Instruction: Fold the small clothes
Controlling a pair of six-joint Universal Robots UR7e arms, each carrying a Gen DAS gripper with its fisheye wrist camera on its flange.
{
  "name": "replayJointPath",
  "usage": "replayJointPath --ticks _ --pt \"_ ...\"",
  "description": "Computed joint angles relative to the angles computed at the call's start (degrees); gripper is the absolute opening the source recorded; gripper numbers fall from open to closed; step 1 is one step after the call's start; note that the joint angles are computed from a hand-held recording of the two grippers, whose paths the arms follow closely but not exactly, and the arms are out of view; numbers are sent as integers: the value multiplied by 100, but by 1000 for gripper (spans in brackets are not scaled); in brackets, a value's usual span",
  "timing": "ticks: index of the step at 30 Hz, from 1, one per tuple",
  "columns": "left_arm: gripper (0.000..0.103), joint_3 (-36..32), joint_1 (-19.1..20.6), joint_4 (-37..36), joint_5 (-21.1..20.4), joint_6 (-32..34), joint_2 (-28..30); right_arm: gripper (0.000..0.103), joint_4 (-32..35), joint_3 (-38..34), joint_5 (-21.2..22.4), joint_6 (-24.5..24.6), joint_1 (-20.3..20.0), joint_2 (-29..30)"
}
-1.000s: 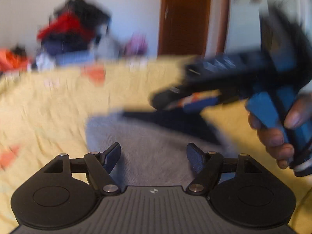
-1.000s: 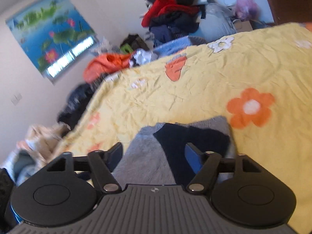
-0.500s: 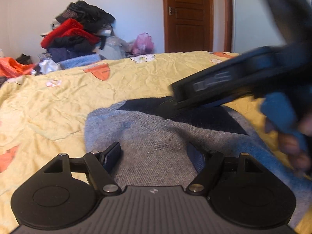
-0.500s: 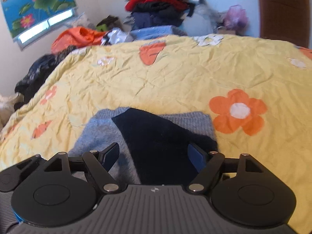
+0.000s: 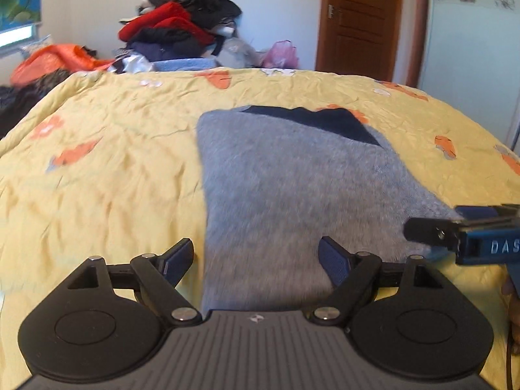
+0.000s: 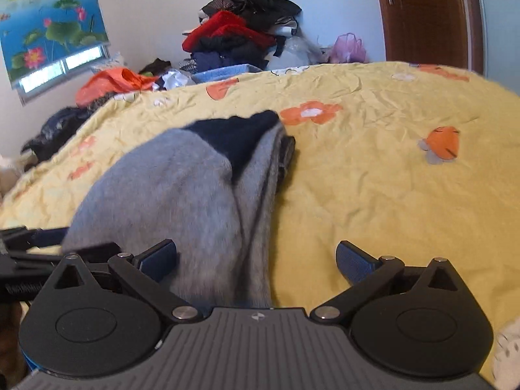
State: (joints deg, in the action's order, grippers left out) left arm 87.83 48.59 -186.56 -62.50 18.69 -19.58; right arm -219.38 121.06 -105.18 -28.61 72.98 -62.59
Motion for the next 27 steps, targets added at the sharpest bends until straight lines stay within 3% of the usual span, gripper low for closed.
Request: replayJointPath --ticks 8,18,27 --pt "87 865 -26 -798 8 -264 -269 103 -743 614 -107 -93 79 3" --pt "88 808 61 -788 -119 -348 -279 103 -893 842 63 -12 19 -65" --pt "92 754 15 -660 -30 -218 -240 103 -828 627 -444 -377 221 125"
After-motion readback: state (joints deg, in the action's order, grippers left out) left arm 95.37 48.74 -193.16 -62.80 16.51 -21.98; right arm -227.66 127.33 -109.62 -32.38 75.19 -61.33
